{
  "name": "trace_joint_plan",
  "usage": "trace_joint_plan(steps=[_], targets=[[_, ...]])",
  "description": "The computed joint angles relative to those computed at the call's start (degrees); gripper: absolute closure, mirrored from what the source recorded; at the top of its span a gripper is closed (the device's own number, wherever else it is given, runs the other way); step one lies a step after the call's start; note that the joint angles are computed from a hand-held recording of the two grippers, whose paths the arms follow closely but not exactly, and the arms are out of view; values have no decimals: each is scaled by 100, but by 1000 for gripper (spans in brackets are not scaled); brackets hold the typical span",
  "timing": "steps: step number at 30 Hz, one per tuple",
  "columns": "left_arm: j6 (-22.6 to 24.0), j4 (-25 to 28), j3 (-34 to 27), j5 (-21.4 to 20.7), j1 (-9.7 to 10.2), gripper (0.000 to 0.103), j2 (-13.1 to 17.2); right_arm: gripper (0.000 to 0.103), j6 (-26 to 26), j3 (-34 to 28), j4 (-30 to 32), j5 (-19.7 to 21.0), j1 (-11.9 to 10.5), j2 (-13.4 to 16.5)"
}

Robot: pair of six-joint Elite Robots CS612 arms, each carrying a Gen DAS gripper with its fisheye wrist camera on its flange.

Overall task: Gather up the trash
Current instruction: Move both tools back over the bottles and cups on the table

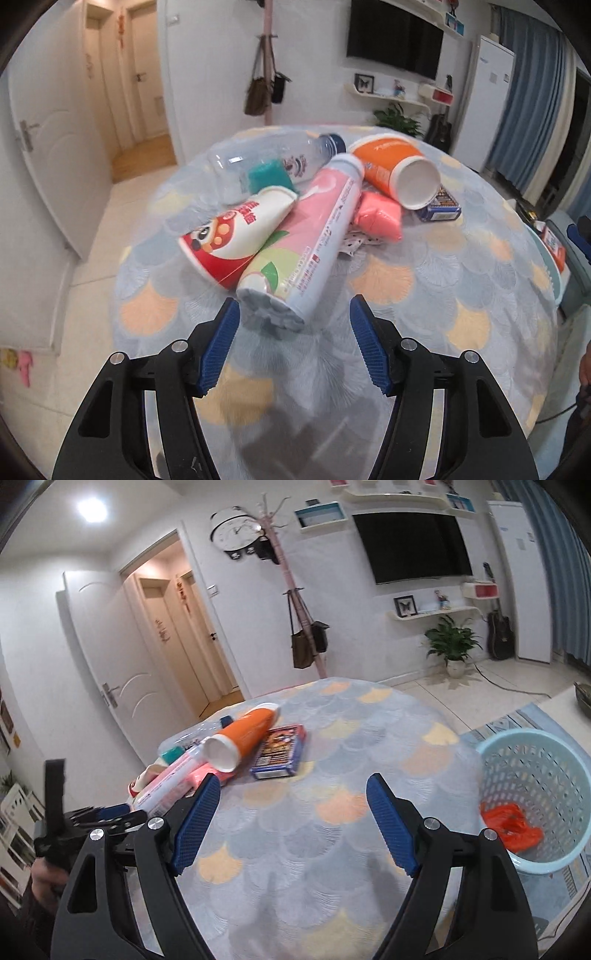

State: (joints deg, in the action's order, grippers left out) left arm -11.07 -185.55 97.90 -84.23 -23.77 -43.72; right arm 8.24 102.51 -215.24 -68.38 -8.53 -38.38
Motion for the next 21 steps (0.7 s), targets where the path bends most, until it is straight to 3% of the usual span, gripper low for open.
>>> trace_joint_plan(steps=[5,10,17,21], targets=[[287,293,-347,6,25,42,207,26,-55,-84,204,-77,89,27],[267,635,-651,-86,69,42,356,26,-115,-192,403,-159,143,53],[240,371,-685,-307,115,42,367,25,-239,-549,773,-317,239,88],[366,347,-752,-336,125,42,396,22,-217,-1016,1377,-12,266,157]])
